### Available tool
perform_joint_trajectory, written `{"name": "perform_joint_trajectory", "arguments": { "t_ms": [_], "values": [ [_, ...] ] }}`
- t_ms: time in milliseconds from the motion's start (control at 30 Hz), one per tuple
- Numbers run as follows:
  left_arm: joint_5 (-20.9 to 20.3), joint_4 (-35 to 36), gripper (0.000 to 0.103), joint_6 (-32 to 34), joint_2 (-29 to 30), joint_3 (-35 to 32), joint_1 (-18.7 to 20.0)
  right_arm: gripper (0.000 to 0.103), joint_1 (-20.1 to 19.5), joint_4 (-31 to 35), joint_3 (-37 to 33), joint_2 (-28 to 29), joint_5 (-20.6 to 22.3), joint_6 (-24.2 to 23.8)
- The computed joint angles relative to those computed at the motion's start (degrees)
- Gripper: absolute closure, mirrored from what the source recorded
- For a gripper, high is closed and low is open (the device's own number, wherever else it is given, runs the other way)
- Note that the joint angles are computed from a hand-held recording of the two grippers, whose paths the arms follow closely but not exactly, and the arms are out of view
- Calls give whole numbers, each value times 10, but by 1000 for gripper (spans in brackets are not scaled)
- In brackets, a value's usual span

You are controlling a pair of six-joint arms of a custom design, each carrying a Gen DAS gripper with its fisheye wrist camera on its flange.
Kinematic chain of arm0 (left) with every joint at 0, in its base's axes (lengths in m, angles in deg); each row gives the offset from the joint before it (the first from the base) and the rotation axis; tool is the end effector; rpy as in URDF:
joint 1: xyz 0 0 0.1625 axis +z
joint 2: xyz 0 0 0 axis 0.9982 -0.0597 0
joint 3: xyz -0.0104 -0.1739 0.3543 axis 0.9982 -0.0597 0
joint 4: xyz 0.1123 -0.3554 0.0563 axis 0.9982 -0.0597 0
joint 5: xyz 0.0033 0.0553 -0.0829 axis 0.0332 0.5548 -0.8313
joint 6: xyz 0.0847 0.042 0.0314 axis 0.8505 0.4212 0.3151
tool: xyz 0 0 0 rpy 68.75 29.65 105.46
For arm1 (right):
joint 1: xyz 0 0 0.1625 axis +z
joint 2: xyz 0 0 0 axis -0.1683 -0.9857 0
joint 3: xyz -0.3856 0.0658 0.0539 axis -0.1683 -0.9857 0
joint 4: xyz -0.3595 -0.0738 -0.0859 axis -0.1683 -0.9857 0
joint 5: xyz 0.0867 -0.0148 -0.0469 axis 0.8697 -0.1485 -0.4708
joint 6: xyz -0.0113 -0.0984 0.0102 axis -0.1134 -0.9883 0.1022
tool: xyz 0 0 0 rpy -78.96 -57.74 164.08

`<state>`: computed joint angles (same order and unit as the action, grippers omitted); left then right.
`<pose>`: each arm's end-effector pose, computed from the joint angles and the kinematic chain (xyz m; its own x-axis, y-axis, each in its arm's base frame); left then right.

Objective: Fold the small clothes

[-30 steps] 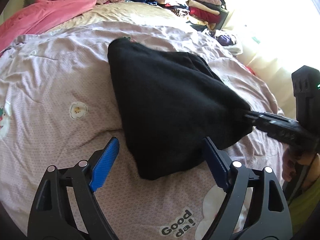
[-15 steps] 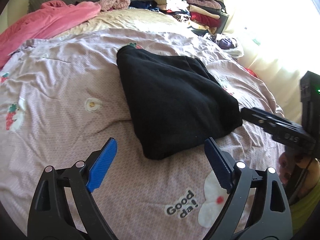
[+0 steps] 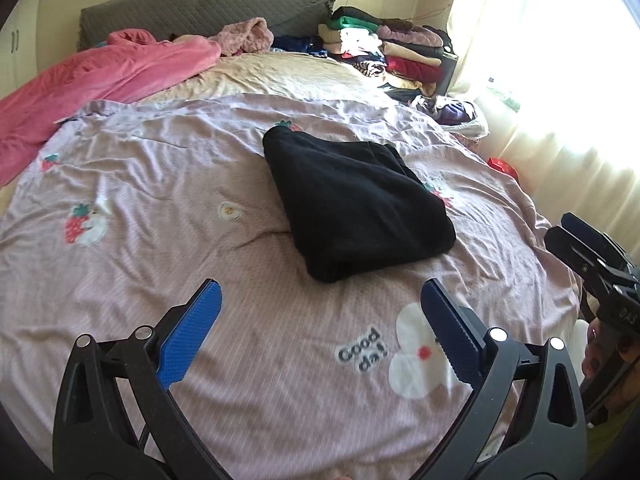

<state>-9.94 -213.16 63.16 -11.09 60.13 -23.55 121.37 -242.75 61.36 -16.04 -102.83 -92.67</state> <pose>-0.0422 -0.5336 0.3291 -0.8154 -0.0595 -0.5758 0.3874 0.6830 -0.6192 0.3432 -0.5924 0.0242 -0.6720 -0.4583 0.5817 -0.7380 0.4797 -0.4746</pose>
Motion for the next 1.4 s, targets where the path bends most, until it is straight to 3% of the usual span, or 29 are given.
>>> {"name": "perform_joint_trajectory", "arguments": {
  "t_ms": [167, 300, 500, 667, 867, 1033, 1400],
  "values": [
    [26, -13, 9, -8, -33, 47, -17, 5, 2, -47, 58, -13, -13, 0],
    [40, -20, 9, -22, -62, 85, -28, 4, 4, -111, 86, -5, -26, -40],
    [69, -37, 9, -30, -81, 127, -39, 5, 0, -139, 110, -7, -16, -38],
    [76, -38, 9, -53, -96, 156, -45, 4, 3, -149, 130, -14, -12, -50],
    [77, -67, 9, -75, -103, 189, -55, 4, 3, -155, 159, -22, -9, -28],
    [78, -65, 9, -77, -97, 191, -54, 4, 3, -158, 157, -8, -22, -46],
    [86, -67, 9, -85, -93, 193, -54, 4, 2, -144, 147, 4, -23, -35]
  ]
}}
